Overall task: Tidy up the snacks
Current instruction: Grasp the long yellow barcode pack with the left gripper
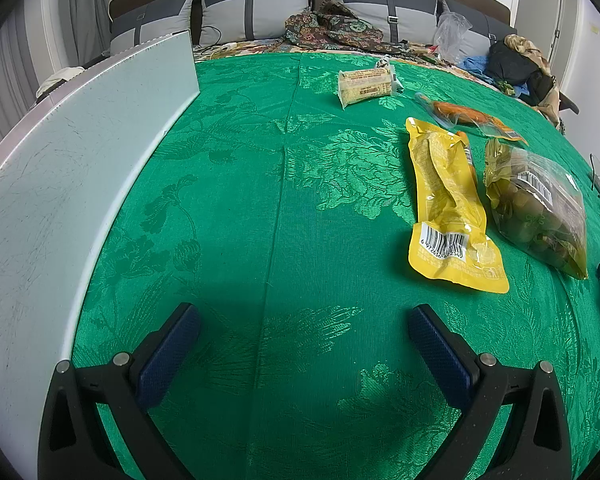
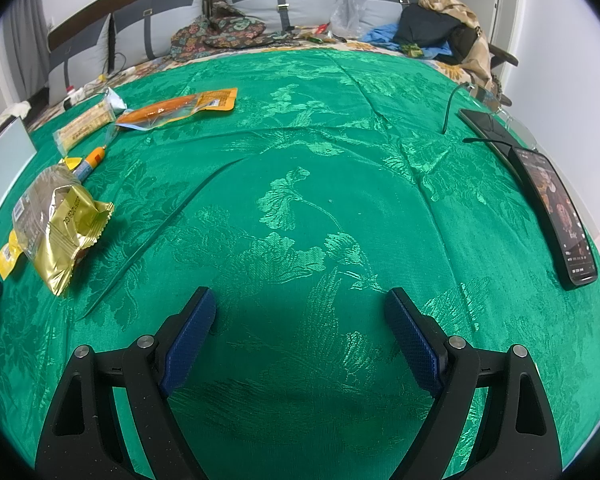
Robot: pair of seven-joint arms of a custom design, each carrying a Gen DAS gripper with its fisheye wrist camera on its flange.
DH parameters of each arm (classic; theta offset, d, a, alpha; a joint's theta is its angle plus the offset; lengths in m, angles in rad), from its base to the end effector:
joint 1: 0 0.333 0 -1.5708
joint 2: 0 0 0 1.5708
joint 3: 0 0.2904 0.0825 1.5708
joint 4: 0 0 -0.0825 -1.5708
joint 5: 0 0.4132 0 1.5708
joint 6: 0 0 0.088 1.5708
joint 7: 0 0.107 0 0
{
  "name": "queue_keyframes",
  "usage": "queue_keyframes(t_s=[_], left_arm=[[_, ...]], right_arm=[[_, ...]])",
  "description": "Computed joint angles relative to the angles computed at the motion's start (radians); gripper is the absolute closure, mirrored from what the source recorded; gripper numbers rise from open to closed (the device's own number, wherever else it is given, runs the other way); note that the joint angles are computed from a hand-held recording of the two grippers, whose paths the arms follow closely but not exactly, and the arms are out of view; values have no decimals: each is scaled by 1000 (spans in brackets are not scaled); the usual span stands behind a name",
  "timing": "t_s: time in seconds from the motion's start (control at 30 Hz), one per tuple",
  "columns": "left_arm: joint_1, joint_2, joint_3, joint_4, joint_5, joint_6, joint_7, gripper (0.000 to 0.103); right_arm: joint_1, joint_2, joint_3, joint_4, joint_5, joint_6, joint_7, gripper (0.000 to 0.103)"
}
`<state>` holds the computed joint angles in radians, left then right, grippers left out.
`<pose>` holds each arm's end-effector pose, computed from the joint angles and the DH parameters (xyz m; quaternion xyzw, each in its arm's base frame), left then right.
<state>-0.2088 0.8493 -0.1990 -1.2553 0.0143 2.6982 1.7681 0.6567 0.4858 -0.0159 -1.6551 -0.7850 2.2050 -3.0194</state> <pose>0.7549 -0.2750 0.2926 -0.4848 0.8201 -0.2677 0.1441 0.5757 0.4007 0.3052 -0.4468 0.8355 -0.2849 0.1457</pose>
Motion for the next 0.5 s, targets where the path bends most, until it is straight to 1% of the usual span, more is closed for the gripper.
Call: queue_keyframes(t_s=[0.27, 0.3, 0.33, 0.37, 0.4, 0.43, 0.5], left_arm=[[2, 0, -2, 0, 1, 0, 3, 0], [5, 1, -6, 1, 0, -4, 11, 0], [13, 4, -16, 15, -2, -33, 34, 0], [24, 5, -30, 27, -11, -69, 60, 0], [49, -4, -58, 18, -39, -83, 93, 1], [84, -22, -97, -8, -82, -81, 137, 1], [130, -38, -157, -21, -161, -92, 217, 1]], right_arm=[[0, -1, 0, -1, 0, 0, 0, 14], [0, -1, 0, -2, 0, 1, 1, 14], [0, -1, 0, -2, 0, 1, 1, 14], [0, -1, 0, -2, 0, 1, 1, 14], [0, -1, 0, -2, 0, 1, 1, 14], [0, -1, 0, -2, 0, 1, 1, 14], [0, -1, 0, -2, 0, 1, 0, 14]])
